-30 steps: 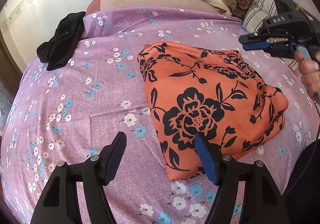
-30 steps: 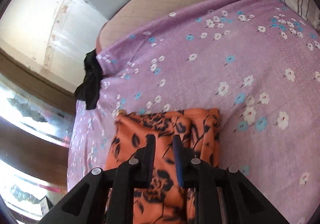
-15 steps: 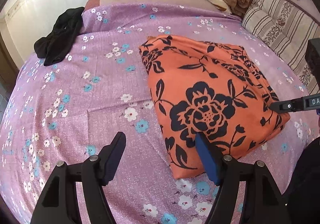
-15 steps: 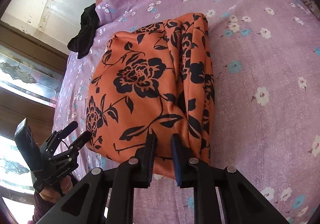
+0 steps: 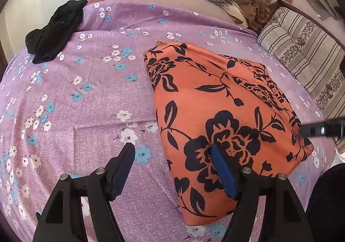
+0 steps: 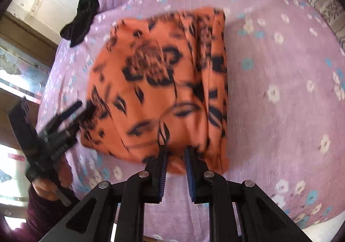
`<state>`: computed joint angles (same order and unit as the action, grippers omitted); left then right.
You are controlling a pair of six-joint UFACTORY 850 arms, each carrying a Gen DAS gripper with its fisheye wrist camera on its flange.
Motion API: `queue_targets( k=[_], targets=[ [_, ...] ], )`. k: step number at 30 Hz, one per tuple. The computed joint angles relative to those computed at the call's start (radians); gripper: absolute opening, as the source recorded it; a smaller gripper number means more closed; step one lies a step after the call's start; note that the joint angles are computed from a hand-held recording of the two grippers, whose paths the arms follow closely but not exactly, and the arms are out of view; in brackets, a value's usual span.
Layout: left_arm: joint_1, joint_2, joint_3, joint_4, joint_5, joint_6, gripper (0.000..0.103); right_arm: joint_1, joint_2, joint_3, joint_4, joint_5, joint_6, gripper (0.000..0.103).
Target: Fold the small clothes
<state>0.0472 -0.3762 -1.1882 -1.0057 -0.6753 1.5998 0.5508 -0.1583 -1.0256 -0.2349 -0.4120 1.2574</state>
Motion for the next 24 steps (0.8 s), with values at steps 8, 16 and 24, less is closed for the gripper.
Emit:
queue_targets(
  k=[8, 16, 24],
  targets=[
    [0.002, 0.001, 0.004, 0.011, 0.007, -0.034, 0.08, -0.116, -0.32, -0.429, 0.11, -0.047, -0.262, 0.021],
    [-0.014, 0.017, 0.028, -0.013, 0.076, 0.005, 0.092, -0.192, -0.576, -0.676, 0.29, -0.094, -0.391, 0.021],
    [0.0, 0.011, 0.029, -0.041, 0.065, -0.007, 0.095, -0.159, -0.358, -0.426, 0.088, -0.02, -0.179, 0.021]
  ],
)
